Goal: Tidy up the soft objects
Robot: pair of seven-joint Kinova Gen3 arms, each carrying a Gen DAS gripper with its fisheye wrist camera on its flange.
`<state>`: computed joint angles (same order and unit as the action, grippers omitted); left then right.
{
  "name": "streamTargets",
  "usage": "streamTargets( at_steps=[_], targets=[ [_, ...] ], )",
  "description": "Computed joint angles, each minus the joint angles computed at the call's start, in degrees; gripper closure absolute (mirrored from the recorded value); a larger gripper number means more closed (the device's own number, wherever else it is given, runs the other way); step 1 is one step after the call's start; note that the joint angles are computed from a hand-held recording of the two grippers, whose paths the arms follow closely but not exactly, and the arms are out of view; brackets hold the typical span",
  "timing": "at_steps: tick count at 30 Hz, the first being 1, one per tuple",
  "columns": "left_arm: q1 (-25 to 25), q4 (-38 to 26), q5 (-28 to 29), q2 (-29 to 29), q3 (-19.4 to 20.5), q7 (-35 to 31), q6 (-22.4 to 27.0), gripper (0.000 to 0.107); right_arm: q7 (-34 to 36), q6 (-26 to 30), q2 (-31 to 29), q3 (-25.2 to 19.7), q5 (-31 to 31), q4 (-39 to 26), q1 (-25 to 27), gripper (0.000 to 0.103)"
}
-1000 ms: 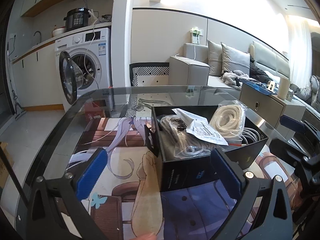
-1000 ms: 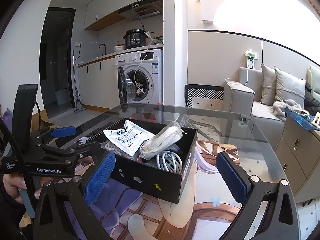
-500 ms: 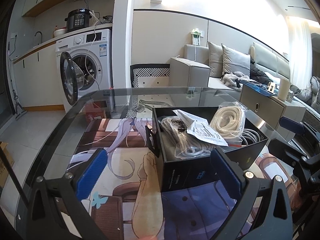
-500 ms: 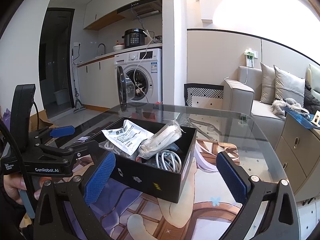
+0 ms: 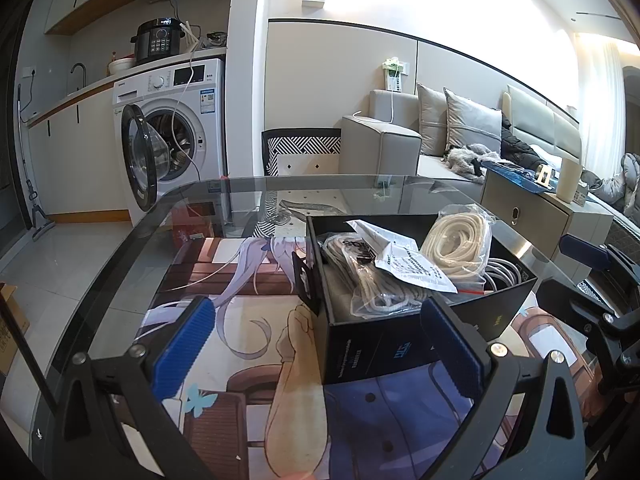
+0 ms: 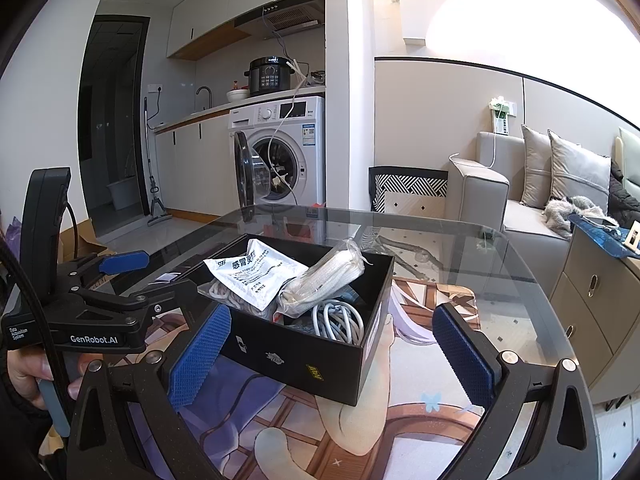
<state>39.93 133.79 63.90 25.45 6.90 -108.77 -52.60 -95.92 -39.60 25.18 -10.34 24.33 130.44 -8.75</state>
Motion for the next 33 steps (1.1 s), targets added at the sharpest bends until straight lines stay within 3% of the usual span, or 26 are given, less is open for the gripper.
streamTargets(
  at_steps=[33],
  targets=[
    [-0.1, -0.4, 0.6, 0.0, 0.1, -1.0, 0.4, 0.004, 0.3, 0.3, -0.1, 0.0, -0.1, 0.1, 0.0, 0.001]
  ],
)
